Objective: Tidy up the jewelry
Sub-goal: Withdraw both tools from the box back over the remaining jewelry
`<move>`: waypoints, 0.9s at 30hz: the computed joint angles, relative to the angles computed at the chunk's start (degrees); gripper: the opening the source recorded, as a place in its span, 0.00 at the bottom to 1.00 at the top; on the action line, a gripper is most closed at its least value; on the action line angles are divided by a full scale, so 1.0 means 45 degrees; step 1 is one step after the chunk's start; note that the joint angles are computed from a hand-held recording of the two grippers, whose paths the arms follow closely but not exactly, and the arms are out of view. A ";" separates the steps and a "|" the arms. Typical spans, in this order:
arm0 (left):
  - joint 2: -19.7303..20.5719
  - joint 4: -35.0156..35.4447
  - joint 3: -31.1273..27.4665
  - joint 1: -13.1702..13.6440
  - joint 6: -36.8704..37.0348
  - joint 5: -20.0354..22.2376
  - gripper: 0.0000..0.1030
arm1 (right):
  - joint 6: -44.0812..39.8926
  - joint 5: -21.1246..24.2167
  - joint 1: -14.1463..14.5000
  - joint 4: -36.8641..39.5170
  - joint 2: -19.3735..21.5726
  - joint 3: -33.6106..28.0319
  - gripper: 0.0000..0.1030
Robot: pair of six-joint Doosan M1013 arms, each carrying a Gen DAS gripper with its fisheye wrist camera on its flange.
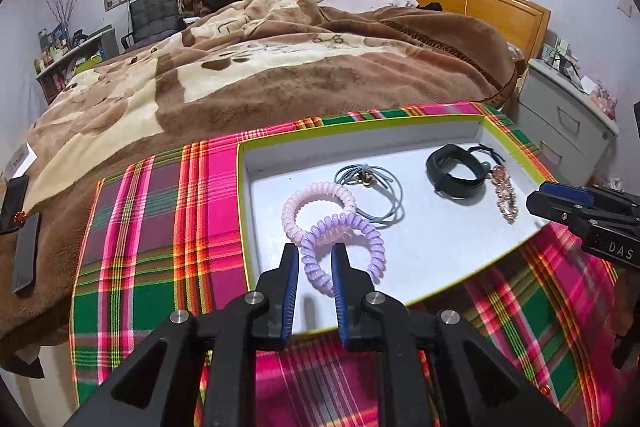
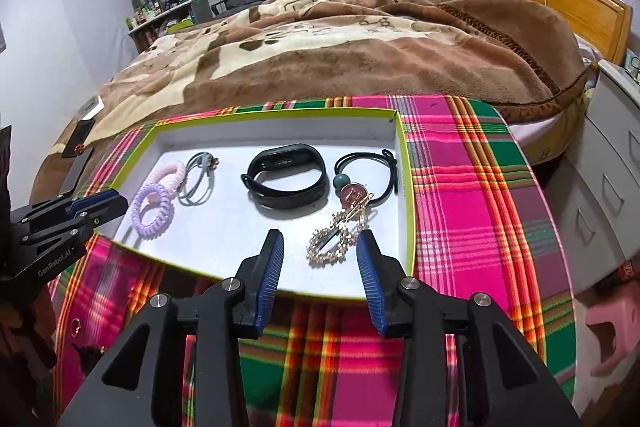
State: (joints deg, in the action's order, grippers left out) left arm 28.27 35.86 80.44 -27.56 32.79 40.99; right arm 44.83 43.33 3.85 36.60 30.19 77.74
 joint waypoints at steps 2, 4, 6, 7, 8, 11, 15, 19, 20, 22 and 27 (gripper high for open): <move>-0.0179 0.0253 0.0187 -0.0075 -0.0310 -0.0097 0.17 | -0.0153 -0.0051 -0.0047 0.0183 -0.0153 0.0174 0.38; -0.0359 0.0476 0.0383 -0.0138 -0.0631 -0.0201 0.17 | -0.0376 -0.0092 -0.0121 0.0435 -0.0349 0.0391 0.38; -0.0565 0.0750 0.0608 -0.0212 -0.1007 -0.0321 0.17 | -0.0683 -0.0114 -0.0217 0.0818 -0.0543 0.0624 0.38; -0.0678 0.0910 0.0733 -0.0259 -0.1251 -0.0353 0.17 | -0.0781 -0.0117 -0.0254 0.0957 -0.0628 0.0721 0.38; -0.0805 0.1085 0.0879 -0.0323 -0.1546 -0.0365 0.17 | -0.0911 -0.0115 -0.0301 0.1133 -0.0750 0.0862 0.38; -0.1210 0.1634 0.1410 -0.0541 -0.2469 -0.0531 0.17 | -0.1591 -0.0124 -0.0464 0.1881 -0.1182 0.1423 0.38; -0.1733 0.2339 0.2157 -0.0875 -0.3644 -0.0715 0.17 | -0.2663 -0.0248 -0.0632 0.2682 -0.1846 0.2349 0.38; -0.2197 0.2908 0.2840 -0.1278 -0.4521 -0.0804 0.17 | -0.3504 -0.0185 -0.0754 0.3248 -0.2370 0.3078 0.38; -0.2283 0.3018 0.2967 -0.1360 -0.4697 -0.0818 0.17 | -0.3659 -0.0150 -0.0774 0.3357 -0.2474 0.3222 0.38; -0.2483 0.3305 0.3259 -0.1571 -0.5144 -0.0841 0.17 | -0.3985 -0.0028 -0.0823 0.3611 -0.2687 0.3519 0.38; -0.2797 0.3621 0.3853 -0.2028 -0.5770 -0.0846 0.17 | -0.4548 0.0264 -0.0959 0.3977 -0.3141 0.4228 0.38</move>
State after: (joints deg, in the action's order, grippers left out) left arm 15.68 52.16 97.78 -36.69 6.82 37.18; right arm 24.36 44.52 -0.47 54.50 16.05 96.76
